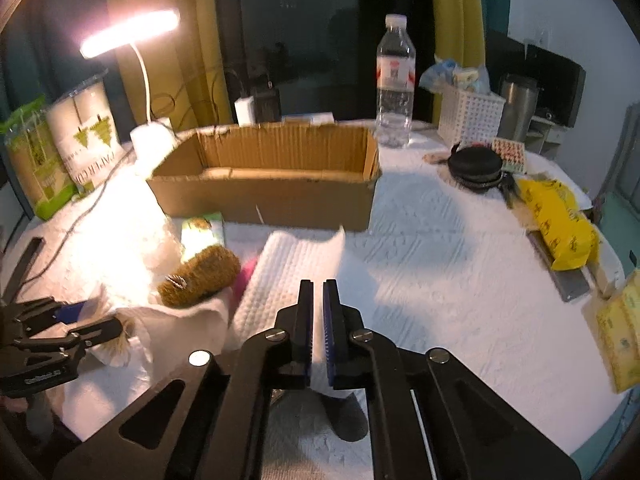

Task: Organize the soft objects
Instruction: 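Grasp the cotton swab bag with the left tool while the right tool grasps the white towel, then lift the swab bag with the left tool while the right tool carries the towel toward the box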

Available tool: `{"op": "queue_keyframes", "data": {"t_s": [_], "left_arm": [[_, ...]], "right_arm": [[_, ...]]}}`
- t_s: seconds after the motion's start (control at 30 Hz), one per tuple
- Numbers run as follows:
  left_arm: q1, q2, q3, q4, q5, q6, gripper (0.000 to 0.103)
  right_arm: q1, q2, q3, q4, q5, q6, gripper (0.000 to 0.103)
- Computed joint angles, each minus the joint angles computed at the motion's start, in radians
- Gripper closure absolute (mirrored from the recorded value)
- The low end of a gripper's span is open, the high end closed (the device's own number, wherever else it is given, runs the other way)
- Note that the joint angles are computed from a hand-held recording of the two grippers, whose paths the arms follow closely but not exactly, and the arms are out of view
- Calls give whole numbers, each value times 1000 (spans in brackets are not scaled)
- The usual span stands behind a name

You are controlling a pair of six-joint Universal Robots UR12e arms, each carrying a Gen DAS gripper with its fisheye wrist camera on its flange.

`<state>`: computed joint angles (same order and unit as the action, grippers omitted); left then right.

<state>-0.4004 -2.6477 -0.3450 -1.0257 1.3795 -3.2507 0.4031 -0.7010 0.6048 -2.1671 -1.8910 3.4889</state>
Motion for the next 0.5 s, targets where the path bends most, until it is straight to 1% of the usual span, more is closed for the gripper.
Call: {"op": "queue_keyframes", "data": {"t_s": [0.1,0.2,0.27,0.3,0.33,0.37,0.43,0.5], "left_arm": [[3,15,-27,26,-4,-12,63],[5,32,-54,61,6,-16,63],[6,45,-76,85,17,-19,63],[7,49,-85,94,20,-22,63],[9,56,-96,107,24,-27,63],[10,62,-108,121,27,-31,63],[13,72,-127,143,34,-40,63],[15,76,-136,157,38,-46,63]], "right_arm": [[-1,-8,5,-10,-3,-7,98],[-8,-12,12,-5,34,15,98],[-12,-2,-3,21,53,32,94],[-11,2,-9,29,59,39,81],[-12,7,-16,37,71,46,61],[-13,12,-22,43,88,49,49],[-15,26,-44,62,115,46,48],[-15,53,-94,113,121,35,48]]}}
